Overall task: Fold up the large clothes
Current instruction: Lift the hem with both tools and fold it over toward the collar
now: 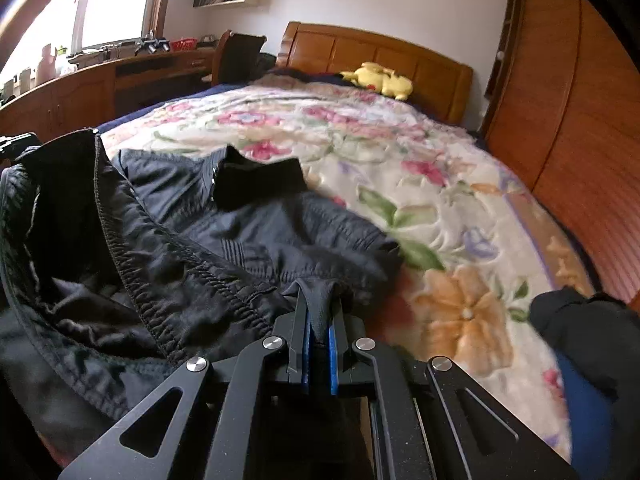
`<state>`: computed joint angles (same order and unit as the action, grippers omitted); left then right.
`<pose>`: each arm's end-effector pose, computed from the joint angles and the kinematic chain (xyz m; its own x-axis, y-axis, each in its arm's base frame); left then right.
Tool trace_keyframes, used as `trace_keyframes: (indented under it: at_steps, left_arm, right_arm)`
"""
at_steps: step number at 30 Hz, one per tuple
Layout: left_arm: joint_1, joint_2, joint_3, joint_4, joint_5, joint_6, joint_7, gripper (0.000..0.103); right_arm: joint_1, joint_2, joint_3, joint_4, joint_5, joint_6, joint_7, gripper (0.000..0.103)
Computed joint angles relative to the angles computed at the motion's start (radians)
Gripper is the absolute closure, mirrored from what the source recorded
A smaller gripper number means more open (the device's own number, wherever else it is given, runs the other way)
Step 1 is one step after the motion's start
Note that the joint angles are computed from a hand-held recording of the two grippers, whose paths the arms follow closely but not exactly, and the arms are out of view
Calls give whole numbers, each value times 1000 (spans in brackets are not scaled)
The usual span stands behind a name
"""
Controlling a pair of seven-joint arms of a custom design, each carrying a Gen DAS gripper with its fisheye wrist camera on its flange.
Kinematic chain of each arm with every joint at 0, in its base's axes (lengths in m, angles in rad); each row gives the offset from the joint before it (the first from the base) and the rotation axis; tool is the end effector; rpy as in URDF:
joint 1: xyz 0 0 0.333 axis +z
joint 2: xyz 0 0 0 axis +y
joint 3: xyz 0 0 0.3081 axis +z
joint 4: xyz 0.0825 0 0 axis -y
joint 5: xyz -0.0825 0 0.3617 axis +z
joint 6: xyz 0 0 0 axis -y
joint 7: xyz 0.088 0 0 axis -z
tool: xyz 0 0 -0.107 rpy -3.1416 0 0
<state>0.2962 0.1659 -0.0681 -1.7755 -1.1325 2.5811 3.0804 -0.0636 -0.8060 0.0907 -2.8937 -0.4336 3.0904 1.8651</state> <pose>0.6094 0.1607 0.5264 -0.4087 -0.9090 -0.0820 -0.4391 0.2746 -0.8555 0.3242 0.0458 0.5055 0.0555 -0.9797 0.1927 -0.5333 -0.1922 -0.8238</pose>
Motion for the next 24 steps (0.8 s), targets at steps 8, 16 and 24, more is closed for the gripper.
trace_keyframes:
  at_steps: [8, 16, 24]
  left_arm:
    - [-16, 118, -34, 142, 119, 28, -135, 96]
    - [-26, 286, -75, 397, 323, 24, -361, 96]
    - [-38, 450, -117, 641, 497, 22, -526, 96]
  right_arm:
    - [-23, 164, -22, 98, 11, 71, -27, 97]
    - [-179, 364, 102, 327, -51, 50, -24, 97]
    - [-410, 568, 294, 570, -306, 44, 213, 97]
